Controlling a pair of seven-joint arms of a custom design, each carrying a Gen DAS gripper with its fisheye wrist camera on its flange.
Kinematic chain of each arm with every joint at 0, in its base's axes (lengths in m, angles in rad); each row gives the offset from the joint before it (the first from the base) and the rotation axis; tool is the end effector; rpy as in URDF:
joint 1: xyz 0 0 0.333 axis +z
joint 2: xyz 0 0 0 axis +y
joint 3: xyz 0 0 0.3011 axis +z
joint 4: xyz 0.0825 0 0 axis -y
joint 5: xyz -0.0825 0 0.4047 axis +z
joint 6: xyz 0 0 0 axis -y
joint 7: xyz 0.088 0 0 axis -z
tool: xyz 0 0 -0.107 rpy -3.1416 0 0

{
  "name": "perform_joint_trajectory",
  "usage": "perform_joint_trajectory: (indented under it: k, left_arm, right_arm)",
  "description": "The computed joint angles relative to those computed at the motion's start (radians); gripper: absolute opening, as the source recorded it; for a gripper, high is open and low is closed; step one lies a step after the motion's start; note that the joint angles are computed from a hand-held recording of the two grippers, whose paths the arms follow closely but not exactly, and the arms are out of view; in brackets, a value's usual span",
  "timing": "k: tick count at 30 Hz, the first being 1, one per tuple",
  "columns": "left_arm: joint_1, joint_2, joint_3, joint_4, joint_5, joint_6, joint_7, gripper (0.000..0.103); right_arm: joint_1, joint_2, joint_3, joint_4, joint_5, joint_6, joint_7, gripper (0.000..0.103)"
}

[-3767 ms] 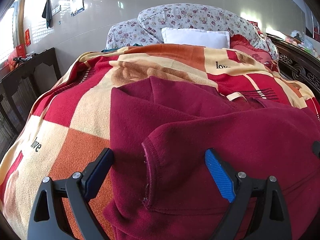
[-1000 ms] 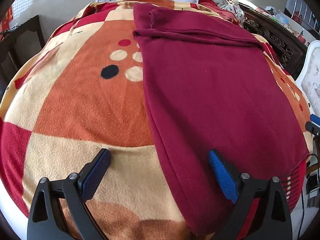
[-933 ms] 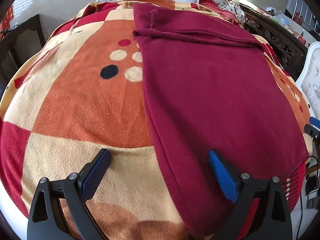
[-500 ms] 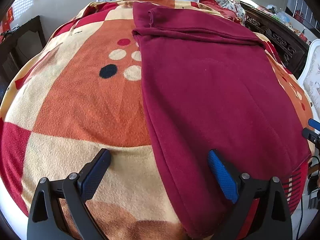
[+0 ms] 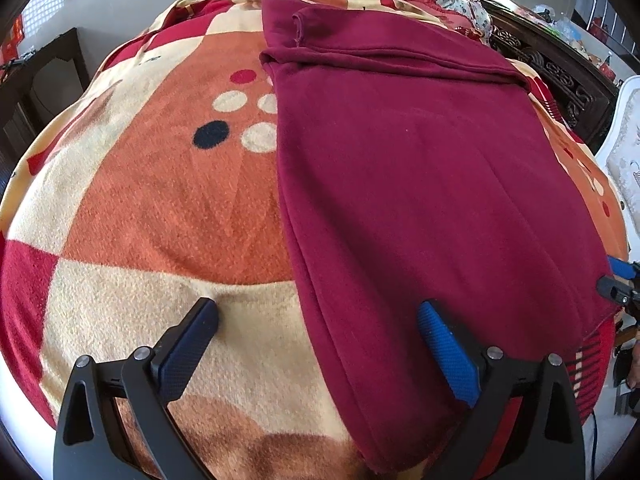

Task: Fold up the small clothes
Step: 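Grasp the sweatshirt hem with both tools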

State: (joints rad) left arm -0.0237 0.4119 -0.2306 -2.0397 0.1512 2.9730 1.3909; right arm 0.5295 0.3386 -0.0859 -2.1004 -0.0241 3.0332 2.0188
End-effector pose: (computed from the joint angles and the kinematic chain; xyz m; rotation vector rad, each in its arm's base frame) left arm 0.6254 -0.1664 0.2743 -1.7985 2.1397 -0.6620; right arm 0.5720 0.2761 0.2953 -1.8503 1.7914 -0.3080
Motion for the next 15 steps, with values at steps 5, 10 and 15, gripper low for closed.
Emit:
perform_joint_trajectory:
  k: [5, 10, 15]
  left_arm:
    - [0.025, 0.003, -0.028, 0.001, -0.02, -0.007, 0.033, 0.102]
    - [0.086, 0.006, -0.095, 0.003, -0.082, -0.029, 0.127, 0.102]
    - [0.137, -0.006, -0.152, -0.01, -0.182, -0.041, 0.244, 0.09]
  right_arm:
    - [-0.132, 0.007, 0.15, -0.012, 0.115, 0.067, -0.153, 0.072]
    - [-0.193, 0.012, 0.219, -0.02, 0.211, 0.109, -0.263, 0.05]
    - [-0.465, 0.024, 0.504, -0.036, 0.382, 0.154, -0.444, 0.022]
